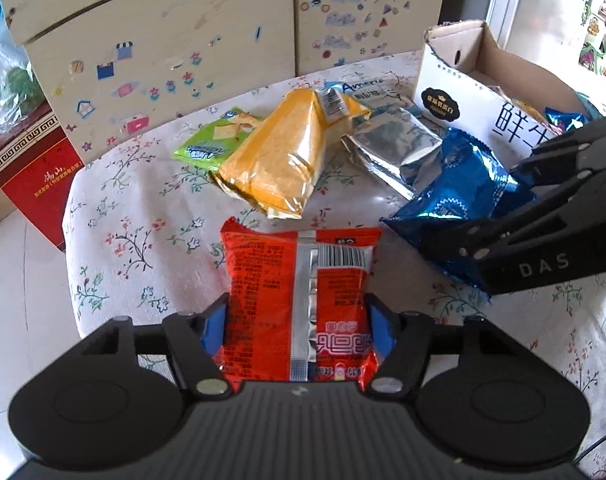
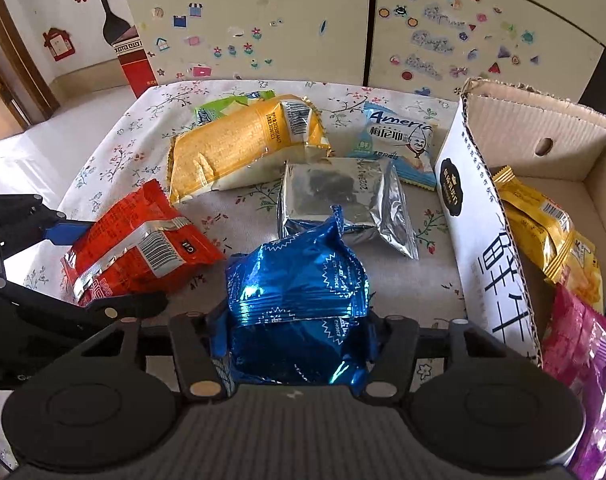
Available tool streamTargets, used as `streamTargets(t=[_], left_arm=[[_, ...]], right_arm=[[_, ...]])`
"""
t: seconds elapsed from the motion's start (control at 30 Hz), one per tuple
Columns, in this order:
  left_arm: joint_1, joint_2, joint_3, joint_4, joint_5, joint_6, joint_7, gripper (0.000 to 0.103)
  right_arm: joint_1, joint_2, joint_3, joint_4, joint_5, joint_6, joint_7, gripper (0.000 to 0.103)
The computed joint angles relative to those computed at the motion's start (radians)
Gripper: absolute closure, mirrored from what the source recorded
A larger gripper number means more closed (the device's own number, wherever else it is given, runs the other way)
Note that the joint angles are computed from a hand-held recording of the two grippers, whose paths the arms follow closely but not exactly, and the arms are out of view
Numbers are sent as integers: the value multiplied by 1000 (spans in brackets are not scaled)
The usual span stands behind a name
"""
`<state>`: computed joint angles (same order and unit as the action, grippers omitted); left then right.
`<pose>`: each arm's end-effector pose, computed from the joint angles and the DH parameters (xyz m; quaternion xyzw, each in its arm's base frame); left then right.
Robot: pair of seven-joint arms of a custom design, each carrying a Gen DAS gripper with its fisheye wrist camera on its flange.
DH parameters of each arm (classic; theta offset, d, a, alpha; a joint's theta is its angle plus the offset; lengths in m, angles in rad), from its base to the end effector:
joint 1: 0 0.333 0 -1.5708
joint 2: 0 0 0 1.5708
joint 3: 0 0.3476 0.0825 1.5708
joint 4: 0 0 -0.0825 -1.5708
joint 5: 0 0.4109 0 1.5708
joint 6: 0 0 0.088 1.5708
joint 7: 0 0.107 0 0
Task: Organize snacks
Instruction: 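Grasp the red packet with the left gripper while the right gripper grasps the blue foil bag, then carry the red packet and blue foil bag into the box and release both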
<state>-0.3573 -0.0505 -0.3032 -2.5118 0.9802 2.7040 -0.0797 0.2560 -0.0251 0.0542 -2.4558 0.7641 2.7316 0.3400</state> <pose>0.3671 -0.3209 0.3229 -0.7230 0.6335 -0.1883 0.2013 0.4957 0.1313 0.3420 -0.9127 0.3293 -0.0689 0.2317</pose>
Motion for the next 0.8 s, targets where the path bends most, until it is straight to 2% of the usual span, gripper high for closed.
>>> streamTargets(t=[0.43,0.8], left_arm=[[-11,-31,-16,6,21,-72,-17,36],[-26,-41,-32,45,64,-164,-43,36]], right_arm=[[13,-45,-5,-33,44,43,-60,39],[27,-94,-21,-49,158,66,-144,39]])
